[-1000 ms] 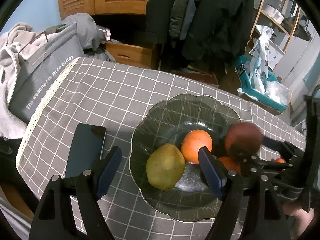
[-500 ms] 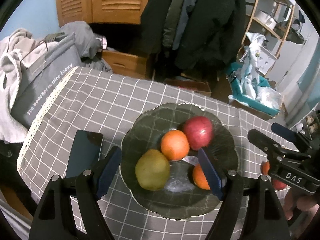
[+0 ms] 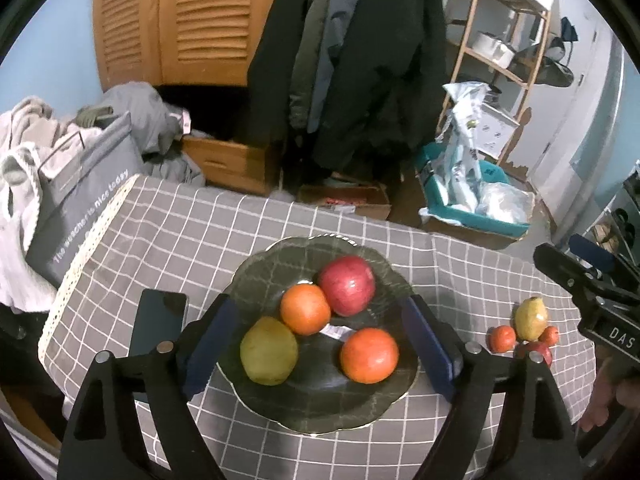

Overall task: Organize fruits
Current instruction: 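Withdraw both tools from the bowl toward the remaining fruit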

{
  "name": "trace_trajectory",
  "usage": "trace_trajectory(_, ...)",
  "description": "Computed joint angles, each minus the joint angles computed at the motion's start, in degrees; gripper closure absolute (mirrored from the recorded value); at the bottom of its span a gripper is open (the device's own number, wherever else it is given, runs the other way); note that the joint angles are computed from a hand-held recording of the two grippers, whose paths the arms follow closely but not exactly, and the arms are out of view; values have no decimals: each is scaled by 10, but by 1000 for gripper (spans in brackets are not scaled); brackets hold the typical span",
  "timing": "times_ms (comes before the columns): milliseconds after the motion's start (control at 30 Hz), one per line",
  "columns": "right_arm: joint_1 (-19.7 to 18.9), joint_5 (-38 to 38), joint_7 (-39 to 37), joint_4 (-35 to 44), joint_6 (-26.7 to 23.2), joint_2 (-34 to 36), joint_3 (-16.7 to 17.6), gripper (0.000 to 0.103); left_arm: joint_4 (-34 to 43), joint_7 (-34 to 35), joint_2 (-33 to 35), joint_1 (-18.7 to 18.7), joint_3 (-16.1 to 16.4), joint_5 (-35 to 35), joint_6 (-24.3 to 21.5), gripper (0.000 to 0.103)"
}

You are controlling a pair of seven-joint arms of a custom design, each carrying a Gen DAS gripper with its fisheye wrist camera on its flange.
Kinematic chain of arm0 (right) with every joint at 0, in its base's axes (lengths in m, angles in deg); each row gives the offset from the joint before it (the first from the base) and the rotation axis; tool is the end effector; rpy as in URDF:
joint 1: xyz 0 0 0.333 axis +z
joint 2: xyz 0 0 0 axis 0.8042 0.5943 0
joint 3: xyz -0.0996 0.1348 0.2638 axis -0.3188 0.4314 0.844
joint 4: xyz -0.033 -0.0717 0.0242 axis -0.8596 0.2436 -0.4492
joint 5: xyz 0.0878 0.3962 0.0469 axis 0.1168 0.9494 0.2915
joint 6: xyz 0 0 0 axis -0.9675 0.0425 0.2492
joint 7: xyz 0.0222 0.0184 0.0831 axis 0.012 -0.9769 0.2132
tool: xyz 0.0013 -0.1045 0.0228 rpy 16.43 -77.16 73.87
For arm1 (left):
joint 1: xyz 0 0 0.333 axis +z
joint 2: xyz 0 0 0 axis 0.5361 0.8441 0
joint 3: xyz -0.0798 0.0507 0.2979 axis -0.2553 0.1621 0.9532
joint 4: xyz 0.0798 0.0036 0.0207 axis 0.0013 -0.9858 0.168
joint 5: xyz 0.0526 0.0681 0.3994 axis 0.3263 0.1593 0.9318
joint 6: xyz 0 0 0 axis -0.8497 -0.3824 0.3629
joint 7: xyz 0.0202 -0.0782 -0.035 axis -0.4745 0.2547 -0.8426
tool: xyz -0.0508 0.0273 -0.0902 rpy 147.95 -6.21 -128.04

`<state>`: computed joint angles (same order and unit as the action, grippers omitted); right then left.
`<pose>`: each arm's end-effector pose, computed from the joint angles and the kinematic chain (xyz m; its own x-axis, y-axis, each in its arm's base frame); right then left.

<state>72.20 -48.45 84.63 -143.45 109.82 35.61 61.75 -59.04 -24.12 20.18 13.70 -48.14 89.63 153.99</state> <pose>0.5904 0.2553 0.6764 0.3414 -0.9398 0.0172 -0.6553 -0.2511 -0.7124 0.5403 -0.3326 0.6464 0.1525 -0.9762 0.1541 -0.7538 -0.2157 -0.6206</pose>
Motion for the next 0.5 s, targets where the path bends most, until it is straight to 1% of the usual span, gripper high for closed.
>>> trace_trajectory(300,-20,1,-2,-63,42,-70,-8,14,51,7,22,-23,-7,30,-10,15)
trace_trajectory(433,-32,7,-1,-86,57,-98,-10,14,70,10,29,-37,-8,47,-14,10)
trace_trajectory(500,-37,12,-2,-98,63,-111,-12,14,82,13,34,-44,-9,54,-17,9)
